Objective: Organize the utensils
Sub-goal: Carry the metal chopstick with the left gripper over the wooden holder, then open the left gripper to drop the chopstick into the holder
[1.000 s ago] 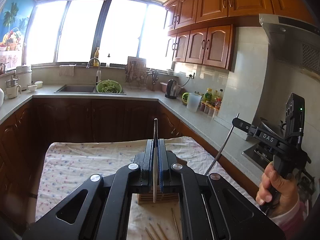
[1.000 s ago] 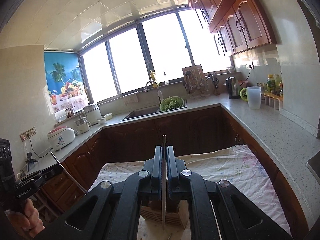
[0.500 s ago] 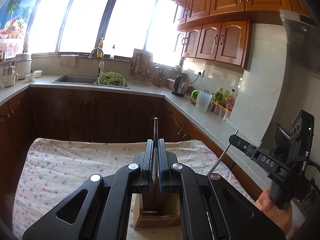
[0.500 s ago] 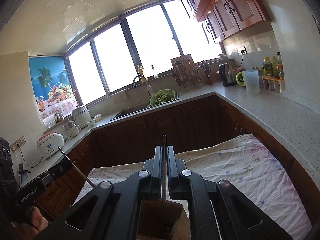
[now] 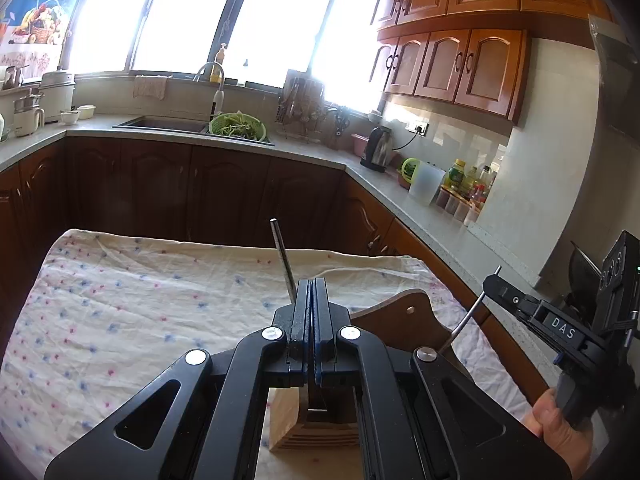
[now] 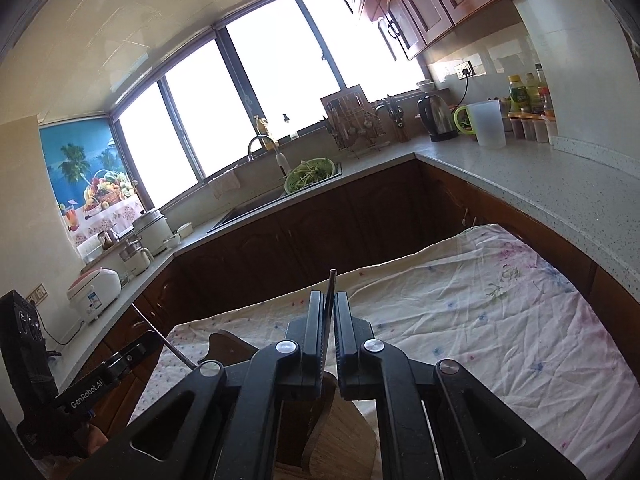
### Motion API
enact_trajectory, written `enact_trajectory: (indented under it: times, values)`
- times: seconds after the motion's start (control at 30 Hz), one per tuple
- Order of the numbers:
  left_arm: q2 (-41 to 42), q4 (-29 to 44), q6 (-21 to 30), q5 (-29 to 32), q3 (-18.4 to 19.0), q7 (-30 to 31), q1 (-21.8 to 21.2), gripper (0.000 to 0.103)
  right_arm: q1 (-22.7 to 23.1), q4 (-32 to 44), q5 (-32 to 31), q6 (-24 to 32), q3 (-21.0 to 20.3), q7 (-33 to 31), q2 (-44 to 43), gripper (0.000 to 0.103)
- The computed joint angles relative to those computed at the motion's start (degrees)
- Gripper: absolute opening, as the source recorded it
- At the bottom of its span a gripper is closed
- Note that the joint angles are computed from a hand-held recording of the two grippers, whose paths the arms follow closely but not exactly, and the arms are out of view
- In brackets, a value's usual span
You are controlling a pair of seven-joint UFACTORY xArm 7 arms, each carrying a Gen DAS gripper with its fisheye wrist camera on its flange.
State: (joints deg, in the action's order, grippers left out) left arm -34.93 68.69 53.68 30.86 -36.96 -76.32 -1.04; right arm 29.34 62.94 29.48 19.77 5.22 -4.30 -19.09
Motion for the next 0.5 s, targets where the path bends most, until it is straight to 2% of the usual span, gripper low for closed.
enact_trajectory:
  times: [0.27, 0.4, 0.43, 0.47, 0.5]
  values:
    - [0.15, 0.02, 0.99, -0.28, 0.37, 0.39, -0.39, 0.0, -0.48, 0.7, -0.24, 1.32, 0.21, 0.18, 0.4, 0.005]
    - [0.41, 0.17, 1.83, -1.2, 0.86, 0.8, -1.4, 0.0, -0.57, 1.08, -0.27, 2.8, 0.17, -0.09, 0.35, 0.014]
    - [0.21, 0.26, 2.53, -1.36, 0.74, 0.68, -1.53, 0.002, -0.8, 0.95, -0.46, 3.05, 0.27, 0.13, 0.09, 0.028]
    - [0.04, 0.28, 3.14, -1.82, 0.85, 0.83, -1.96, 0.008, -0.41, 0.68, 0.32, 3.16, -0.11, -0.41, -0.33, 0.039]
    - [-0.26, 0.26, 3.62, -2.21, 0.89, 0.9, -2.37, 0.012, -0.02, 0.27, 1.27, 3.22, -0.58, -0.99, -0.88, 0.06]
